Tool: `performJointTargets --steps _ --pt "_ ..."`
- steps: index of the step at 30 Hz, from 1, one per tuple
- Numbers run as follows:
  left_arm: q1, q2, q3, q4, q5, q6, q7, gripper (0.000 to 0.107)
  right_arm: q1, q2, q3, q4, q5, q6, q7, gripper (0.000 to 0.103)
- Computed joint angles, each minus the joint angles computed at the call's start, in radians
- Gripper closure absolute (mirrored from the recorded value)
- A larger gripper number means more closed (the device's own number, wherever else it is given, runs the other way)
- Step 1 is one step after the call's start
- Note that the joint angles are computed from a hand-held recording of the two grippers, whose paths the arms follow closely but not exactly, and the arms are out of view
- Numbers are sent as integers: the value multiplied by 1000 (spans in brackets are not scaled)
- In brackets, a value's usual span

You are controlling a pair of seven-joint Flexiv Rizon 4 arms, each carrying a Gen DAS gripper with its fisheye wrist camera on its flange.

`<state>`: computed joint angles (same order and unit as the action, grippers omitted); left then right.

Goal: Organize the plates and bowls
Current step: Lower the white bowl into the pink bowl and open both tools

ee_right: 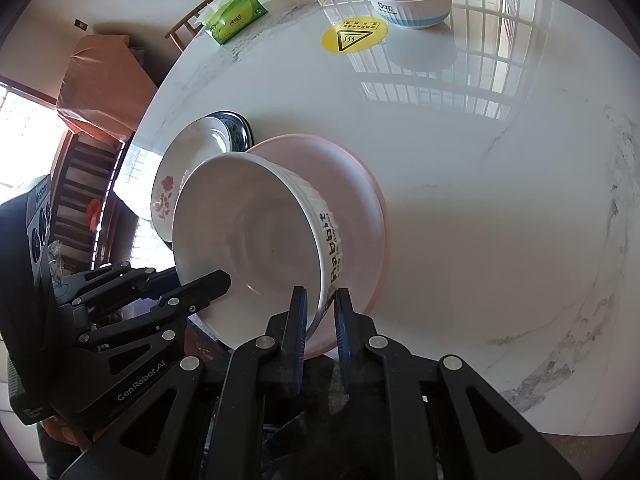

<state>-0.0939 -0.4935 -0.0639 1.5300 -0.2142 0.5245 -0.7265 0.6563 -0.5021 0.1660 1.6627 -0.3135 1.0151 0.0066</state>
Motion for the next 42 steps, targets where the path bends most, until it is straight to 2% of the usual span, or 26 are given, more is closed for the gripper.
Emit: performJointTargets --steps 42 --pt "-11 6 -2 45 13 79 5 85 2 -15 -6 13 10 38 17 89"
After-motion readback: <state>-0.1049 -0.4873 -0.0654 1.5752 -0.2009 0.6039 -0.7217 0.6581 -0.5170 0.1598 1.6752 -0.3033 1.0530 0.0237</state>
